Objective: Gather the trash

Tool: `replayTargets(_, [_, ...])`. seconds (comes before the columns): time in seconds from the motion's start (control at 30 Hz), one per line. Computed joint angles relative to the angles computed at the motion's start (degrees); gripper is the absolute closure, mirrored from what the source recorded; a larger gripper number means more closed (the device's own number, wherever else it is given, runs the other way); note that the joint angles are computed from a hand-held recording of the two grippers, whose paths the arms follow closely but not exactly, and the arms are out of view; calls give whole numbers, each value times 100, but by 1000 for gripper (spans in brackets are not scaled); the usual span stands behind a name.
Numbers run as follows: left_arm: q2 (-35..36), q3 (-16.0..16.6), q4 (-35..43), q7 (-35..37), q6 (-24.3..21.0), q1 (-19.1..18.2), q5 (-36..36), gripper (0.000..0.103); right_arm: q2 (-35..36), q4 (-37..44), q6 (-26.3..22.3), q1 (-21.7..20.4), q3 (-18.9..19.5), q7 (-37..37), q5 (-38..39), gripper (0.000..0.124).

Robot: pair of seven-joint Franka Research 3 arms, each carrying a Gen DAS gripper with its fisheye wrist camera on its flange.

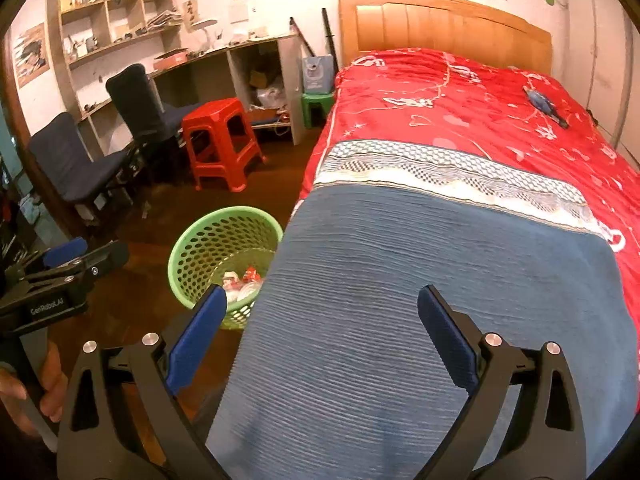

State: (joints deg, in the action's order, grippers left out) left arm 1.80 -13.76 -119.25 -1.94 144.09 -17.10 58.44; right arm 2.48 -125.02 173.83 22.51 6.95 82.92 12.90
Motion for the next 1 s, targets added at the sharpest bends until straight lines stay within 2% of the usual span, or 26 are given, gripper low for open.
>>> replayTargets(0.1, [21, -10, 29, 9, 11, -21, 18, 7, -63, -79, 41, -6, -65, 252, -235, 29])
replayTargets(0.3, [32, -24, 63, -4, -21, -64, 59, 7, -234, -263, 85, -87, -58, 326, -217, 29])
replayTargets(0.77, [97, -88, 292, -24, -493, -244, 138, 7, -481, -519, 227, -270, 39, 1001, -907, 27])
replayTargets(1.0, [104, -114, 342, -43, -720, -317, 152, 7, -506, -546, 231, -241, 37, 856, -735, 27])
